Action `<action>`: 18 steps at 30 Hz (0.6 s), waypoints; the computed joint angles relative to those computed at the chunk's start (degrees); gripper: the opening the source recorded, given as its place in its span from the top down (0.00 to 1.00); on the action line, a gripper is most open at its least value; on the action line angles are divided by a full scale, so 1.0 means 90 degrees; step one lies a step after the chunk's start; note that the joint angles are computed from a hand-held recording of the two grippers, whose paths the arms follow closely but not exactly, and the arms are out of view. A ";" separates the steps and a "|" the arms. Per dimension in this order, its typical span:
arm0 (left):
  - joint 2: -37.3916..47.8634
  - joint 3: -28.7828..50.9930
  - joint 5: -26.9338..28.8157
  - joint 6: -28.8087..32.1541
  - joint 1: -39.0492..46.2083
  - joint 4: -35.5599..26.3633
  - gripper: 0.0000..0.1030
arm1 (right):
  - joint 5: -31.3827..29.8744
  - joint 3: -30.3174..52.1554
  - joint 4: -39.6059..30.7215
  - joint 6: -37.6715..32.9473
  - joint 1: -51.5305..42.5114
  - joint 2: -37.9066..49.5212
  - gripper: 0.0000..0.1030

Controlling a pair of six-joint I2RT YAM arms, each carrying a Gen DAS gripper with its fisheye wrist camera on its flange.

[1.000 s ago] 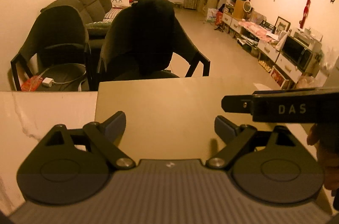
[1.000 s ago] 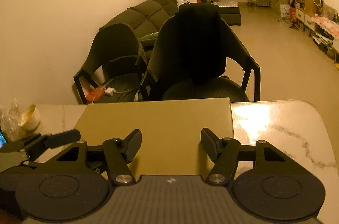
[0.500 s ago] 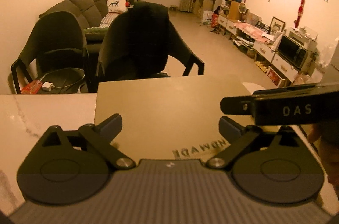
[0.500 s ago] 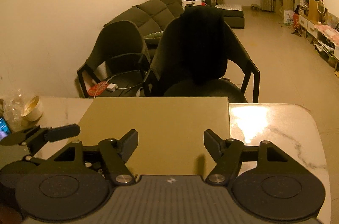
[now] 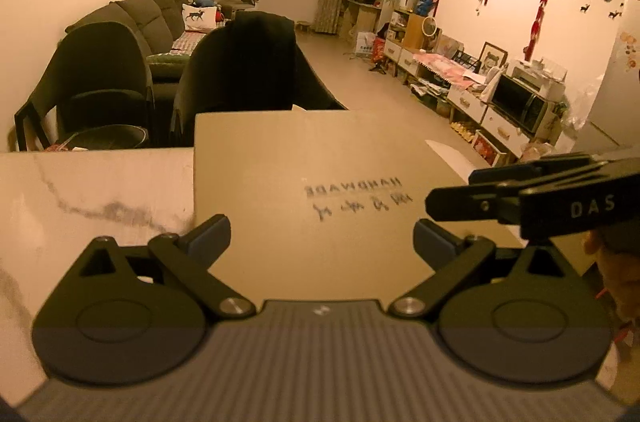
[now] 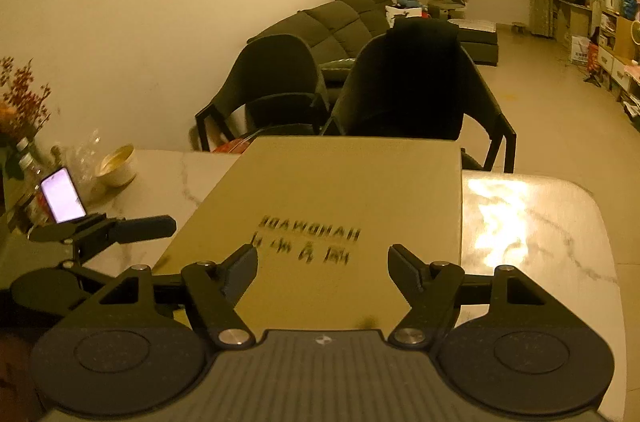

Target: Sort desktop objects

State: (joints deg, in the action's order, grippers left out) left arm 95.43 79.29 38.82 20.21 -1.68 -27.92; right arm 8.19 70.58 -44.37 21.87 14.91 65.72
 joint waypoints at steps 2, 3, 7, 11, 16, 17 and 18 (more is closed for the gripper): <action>-0.0129 -0.0175 0.0098 0.0051 0.0075 0.0035 0.04 | 0.0073 -0.0124 -0.0039 0.0107 0.0143 -0.0183 0.25; -0.0170 -0.0241 0.0155 0.0072 0.0113 0.0043 0.04 | 0.0124 -0.0195 -0.0050 0.0164 0.0218 -0.0276 0.25; -0.0268 -0.0454 0.0393 0.0153 0.0262 0.0069 0.04 | 0.0515 -0.0507 -0.0074 0.0381 0.0607 -0.0692 0.25; -0.0258 -0.0606 0.0585 0.0177 0.0359 0.0171 0.04 | 0.1056 -0.0853 -0.0063 0.0518 0.1130 -0.1096 0.24; -0.0406 -0.1056 0.0866 0.0159 0.0506 0.0699 0.03 | 0.1598 -0.1266 -0.0021 0.0681 0.1644 -0.1445 0.24; -0.0434 -0.1129 0.0907 0.0142 0.0521 0.0788 0.03 | 0.1673 -0.1337 -0.0014 0.0710 0.1710 -0.1489 0.24; -0.0459 -0.1194 0.0929 0.0138 0.0526 0.0872 0.03 | 0.1725 -0.1405 -0.0002 0.0746 0.1759 -0.1524 0.24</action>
State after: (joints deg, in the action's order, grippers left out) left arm 91.29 68.54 47.18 21.45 3.05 -20.07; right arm 23.72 57.94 -44.39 28.59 30.75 52.00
